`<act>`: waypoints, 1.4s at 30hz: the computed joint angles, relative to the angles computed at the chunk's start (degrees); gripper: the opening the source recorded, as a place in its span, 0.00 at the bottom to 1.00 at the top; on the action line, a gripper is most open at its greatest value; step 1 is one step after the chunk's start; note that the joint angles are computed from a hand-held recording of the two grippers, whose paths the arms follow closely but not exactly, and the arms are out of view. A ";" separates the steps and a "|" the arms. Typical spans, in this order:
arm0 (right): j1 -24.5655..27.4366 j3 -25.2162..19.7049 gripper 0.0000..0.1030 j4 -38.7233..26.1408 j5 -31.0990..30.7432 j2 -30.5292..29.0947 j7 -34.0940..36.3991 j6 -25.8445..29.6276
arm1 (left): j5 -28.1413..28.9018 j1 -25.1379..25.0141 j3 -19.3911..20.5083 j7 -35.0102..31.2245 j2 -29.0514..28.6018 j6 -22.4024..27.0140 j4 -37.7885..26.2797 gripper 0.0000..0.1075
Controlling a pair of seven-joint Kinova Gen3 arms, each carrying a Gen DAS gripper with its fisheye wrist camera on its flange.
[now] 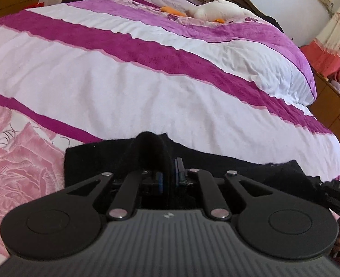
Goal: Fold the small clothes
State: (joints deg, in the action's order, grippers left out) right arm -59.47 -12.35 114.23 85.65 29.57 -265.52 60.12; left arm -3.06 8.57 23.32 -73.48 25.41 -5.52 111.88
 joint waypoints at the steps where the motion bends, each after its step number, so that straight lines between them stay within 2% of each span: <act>1: -0.21 -0.09 0.23 0.31 0.42 -0.33 0.21 0.04 | -0.96 -0.27 0.16 0.46 -0.58 0.05 0.38 0.21; 2: -0.38 -0.25 0.33 0.67 0.95 -0.72 0.57 0.09 | -1.06 0.35 -0.74 -0.01 -1.44 -0.22 0.95 0.26; 4: -1.11 -0.85 0.46 0.34 0.54 -1.32 3.23 0.98 | 0.85 3.06 -4.15 -2.28 -3.84 0.01 1.97 0.45; 5: -1.64 -1.10 0.51 0.17 0.24 -1.50 4.30 1.55 | 1.75 3.53 -4.53 -2.81 -5.72 0.49 3.05 0.47; 7: -1.75 -1.50 0.52 0.14 -0.35 -2.47 6.52 1.22 | 0.76 1.28 -2.41 -1.83 -8.09 0.70 4.84 0.51; 10: -2.59 -2.07 0.52 -0.87 -2.49 -3.32 10.93 1.60 | -4.98 -6.20 5.36 1.97 -10.60 -0.57 8.23 0.52; 11: -3.14 -2.02 0.52 -1.72 -3.77 -3.20 13.26 2.34 | -5.56 -7.49 6.76 2.01 -11.27 -1.14 9.17 0.53; 14: -4.41 -1.36 0.52 -3.70 -6.40 -3.01 18.90 4.24 | -7.11 -7.34 7.16 2.01 -12.15 -1.29 9.79 0.53; 16: -6.82 1.90 0.52 -4.07 -7.10 -3.28 21.31 3.74 | -7.47 -4.64 4.67 1.94 -11.99 -1.56 9.51 0.53; 18: -6.65 2.77 0.52 -4.39 -7.64 -3.64 25.39 2.32 | -5.65 0.67 -0.64 0.78 -11.34 -1.90 8.83 0.53; 20: -2.32 -0.20 0.51 -3.32 -6.33 -4.87 27.37 -2.12 | -4.34 4.32 -4.39 -0.49 -9.94 -2.30 7.80 0.53; 23: 4.52 -4.74 0.49 -1.06 -2.20 -5.80 25.42 -8.91 | -2.09 8.30 -8.86 -2.59 -7.42 -1.62 5.65 0.53; 25: 4.91 -3.09 0.48 -2.10 -3.07 -4.58 27.60 -10.37 | 0.00 10.92 -12.01 -3.77 -5.77 -1.18 4.24 0.53; 26: 3.62 -0.74 0.48 -2.88 -4.35 -4.07 28.86 -10.44 | 0.94 12.05 -13.42 -4.38 -4.93 -1.13 3.64 0.53; 29: 2.76 2.26 0.48 -4.24 -5.13 -2.69 28.41 -8.45 | 4.16 16.94 -19.03 -6.84 -3.39 -2.24 3.05 0.53; 34: 2.73 4.06 0.51 -7.32 -11.32 -0.51 31.99 -1.84 | 6.69 19.32 -21.45 -10.97 -2.12 -4.17 3.12 0.53; 37: 2.20 5.40 0.49 -4.14 -10.79 -2.37 27.56 -3.44 | 8.68 21.07 -22.97 -13.27 -1.96 -4.09 2.82 0.53; 42: 0.55 2.88 0.50 -0.93 -9.82 -5.21 24.07 0.48 | 11.05 21.54 -23.56 -14.77 -3.86 -2.75 3.11 0.53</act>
State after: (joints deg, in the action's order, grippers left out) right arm -58.92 -9.47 113.30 75.84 24.36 -241.45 60.60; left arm 7.99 30.11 -0.24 -88.25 21.55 -8.27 114.99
